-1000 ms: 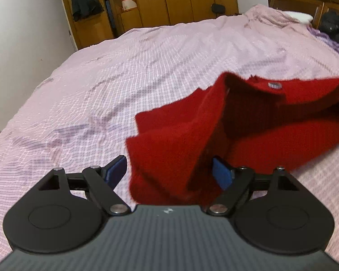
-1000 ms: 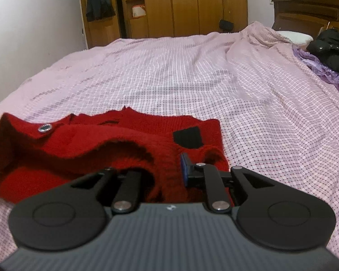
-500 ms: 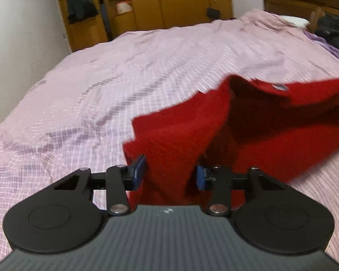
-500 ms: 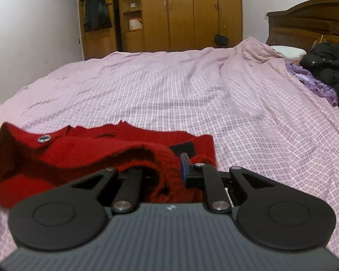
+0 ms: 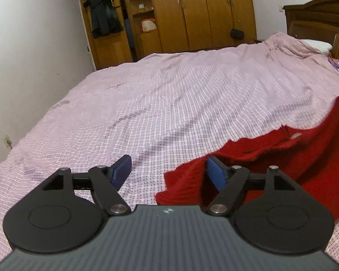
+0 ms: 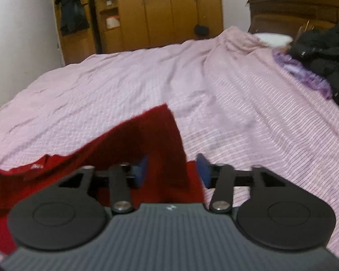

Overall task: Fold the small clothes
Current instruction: 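Lay the folded hem down and open both grippers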

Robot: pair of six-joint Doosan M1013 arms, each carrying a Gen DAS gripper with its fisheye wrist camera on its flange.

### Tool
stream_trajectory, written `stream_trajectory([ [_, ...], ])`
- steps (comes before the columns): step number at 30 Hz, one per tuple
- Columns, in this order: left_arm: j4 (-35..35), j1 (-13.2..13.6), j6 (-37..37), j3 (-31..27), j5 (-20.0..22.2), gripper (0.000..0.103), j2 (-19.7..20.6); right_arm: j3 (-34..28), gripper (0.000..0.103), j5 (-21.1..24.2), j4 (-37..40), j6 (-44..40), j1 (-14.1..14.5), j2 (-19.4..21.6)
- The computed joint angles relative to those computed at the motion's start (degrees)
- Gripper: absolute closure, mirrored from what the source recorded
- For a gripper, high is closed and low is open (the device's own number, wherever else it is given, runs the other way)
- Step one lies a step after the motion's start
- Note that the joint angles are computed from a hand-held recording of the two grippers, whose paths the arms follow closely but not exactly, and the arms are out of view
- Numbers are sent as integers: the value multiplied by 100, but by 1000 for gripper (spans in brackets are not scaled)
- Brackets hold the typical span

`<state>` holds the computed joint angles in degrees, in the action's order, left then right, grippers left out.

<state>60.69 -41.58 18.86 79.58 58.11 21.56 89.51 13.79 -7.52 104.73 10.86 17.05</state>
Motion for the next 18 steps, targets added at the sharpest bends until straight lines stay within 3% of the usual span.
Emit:
stream_trajectory([
  [2,-81,8,-31,-27,19,25,-8,72,44,-97,-143,-3,-7,-34],
  [7,-199,9,-198,-1,-133,25,-68,219,44,-24,941,-1397,-44,-91],
  [18,-334,20,-47,71,75,25,63,81,44,234,1285,-1841,-50,112],
])
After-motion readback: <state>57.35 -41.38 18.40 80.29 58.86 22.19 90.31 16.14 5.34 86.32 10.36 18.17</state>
